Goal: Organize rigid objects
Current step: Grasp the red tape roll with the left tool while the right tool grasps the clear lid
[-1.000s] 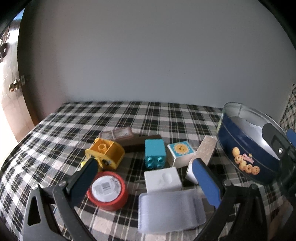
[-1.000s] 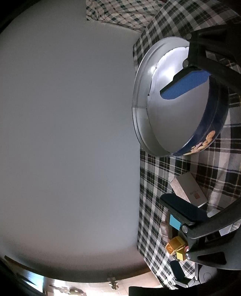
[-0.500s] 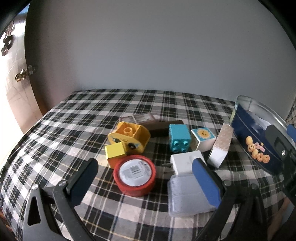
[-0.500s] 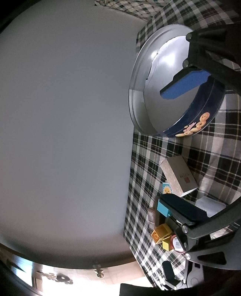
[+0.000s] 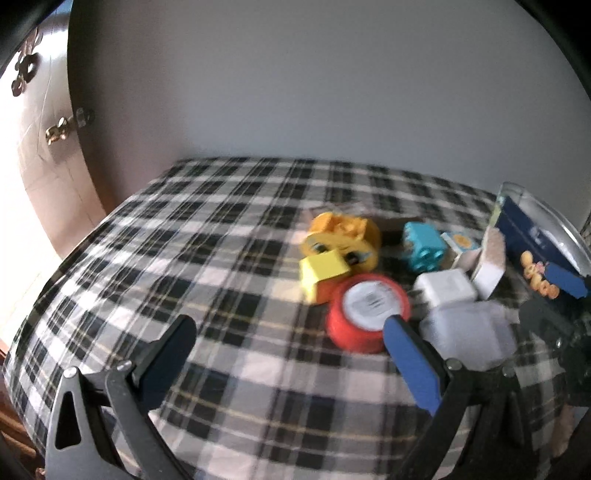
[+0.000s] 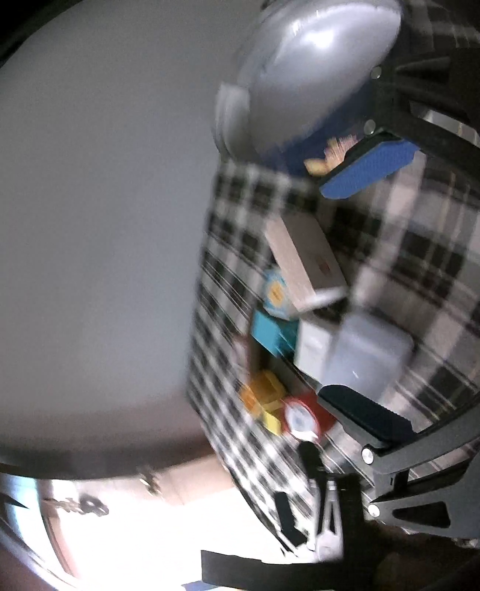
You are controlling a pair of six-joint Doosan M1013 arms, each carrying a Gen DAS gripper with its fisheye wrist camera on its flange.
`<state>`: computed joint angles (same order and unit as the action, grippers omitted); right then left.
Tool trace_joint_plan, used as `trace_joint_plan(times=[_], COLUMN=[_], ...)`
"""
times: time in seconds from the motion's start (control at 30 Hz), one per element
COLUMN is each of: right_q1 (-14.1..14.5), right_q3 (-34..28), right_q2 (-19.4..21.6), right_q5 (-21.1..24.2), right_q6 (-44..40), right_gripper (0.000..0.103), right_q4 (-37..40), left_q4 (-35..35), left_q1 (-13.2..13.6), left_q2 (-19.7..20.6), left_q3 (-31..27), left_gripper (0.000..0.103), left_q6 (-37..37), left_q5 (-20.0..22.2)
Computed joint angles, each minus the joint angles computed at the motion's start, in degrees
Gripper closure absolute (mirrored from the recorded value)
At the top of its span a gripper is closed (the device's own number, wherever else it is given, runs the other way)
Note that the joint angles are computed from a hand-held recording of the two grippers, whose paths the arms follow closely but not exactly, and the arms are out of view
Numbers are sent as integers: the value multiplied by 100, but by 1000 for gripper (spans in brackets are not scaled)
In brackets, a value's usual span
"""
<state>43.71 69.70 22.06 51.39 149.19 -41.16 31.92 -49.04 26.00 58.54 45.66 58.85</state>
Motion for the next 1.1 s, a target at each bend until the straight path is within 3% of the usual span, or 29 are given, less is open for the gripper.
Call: trace_joint_plan(times=[0.13, 0.33, 0.6, 0.63, 0.83, 1.03, 1.1], right_q1=[-112, -282, -305, -288, -257, -205, -151], right_q3=[-111, -632, -1190, -1176, -974, -229, 15], right_q2=[88, 463, 823, 807, 677, 133, -33], right_q5=[-261, 37, 718, 734, 760, -74, -215], right_q6=[-931, -2662, -3611, -3581, -3320, -2366, -1833], right_gripper=[1, 1, 2, 11, 12, 11, 11], right_q4=[1058, 2666, 3077, 2973, 2592, 1727, 1091], left_q4=[-273, -546, -867, -889, -1134, -1386, -1391], left_q1=[105, 163, 227, 226, 182, 88, 68], left_q2=[-79, -70, -17, -2, 130, 458, 626], left_q3=[117, 89, -36, -62, -262, -787, -1050], left_gripper=[1, 1, 1, 1, 1, 1, 17], left_q6=[67, 325, 585, 602, 860, 1221, 1250], left_q5=[-67, -32, 27, 36, 71, 260, 477])
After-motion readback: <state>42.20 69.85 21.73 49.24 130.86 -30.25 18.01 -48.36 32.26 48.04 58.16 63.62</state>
